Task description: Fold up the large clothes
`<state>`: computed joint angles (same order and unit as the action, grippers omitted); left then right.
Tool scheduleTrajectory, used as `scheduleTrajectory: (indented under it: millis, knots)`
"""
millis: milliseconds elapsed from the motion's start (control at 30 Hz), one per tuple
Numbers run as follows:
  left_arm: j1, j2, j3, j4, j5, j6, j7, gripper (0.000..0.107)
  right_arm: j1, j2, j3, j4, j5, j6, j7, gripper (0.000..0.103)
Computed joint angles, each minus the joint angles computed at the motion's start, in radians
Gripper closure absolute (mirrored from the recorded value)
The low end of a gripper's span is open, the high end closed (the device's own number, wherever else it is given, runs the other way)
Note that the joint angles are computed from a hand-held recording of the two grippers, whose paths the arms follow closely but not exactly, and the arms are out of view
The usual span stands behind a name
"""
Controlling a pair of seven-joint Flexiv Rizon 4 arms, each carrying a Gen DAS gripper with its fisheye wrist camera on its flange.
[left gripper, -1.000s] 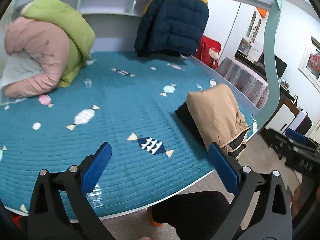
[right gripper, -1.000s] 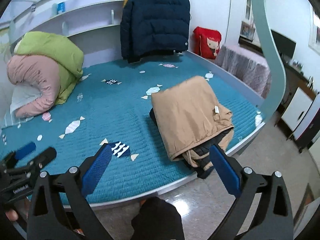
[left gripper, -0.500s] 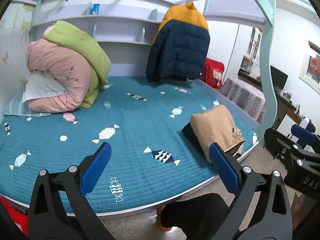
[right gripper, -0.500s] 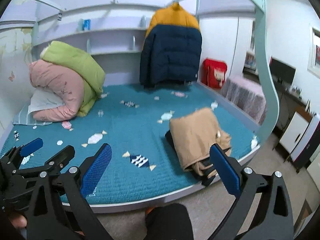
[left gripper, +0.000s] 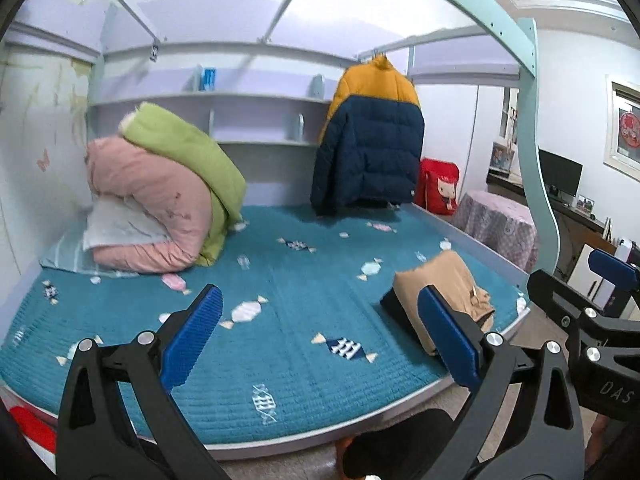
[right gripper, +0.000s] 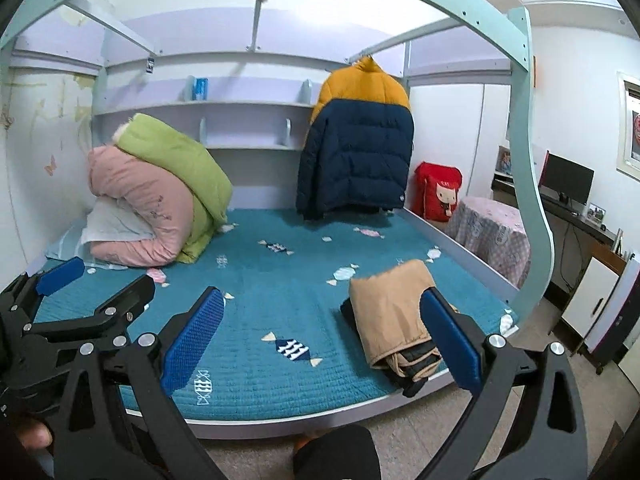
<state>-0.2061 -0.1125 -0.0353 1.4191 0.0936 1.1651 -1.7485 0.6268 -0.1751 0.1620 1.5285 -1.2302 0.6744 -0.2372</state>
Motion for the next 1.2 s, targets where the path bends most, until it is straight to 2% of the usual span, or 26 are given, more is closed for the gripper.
scheduleTrajectory:
  millis: [167, 467, 1200]
  knots:
    - [-0.006, 0.037, 0.018, -0.004, 0.104, 0.017, -0.090, 0.009, -0.006, 0.011, 0.002, 0.007, -0.020, 0.045, 0.013, 0.008]
    - [0.012, 0.077, 0.006, -0.013, 0.235, 0.023, -0.183, 0.009, -0.020, 0.031, 0.006, 0.027, -0.091, 0.098, 0.086, 0.008]
    - [0.019, 0.078, -0.011, -0.015, 0.262, 0.035, -0.190, 0.009, -0.053, 0.053, 0.019, 0.049, -0.111, 0.126, 0.127, 0.008]
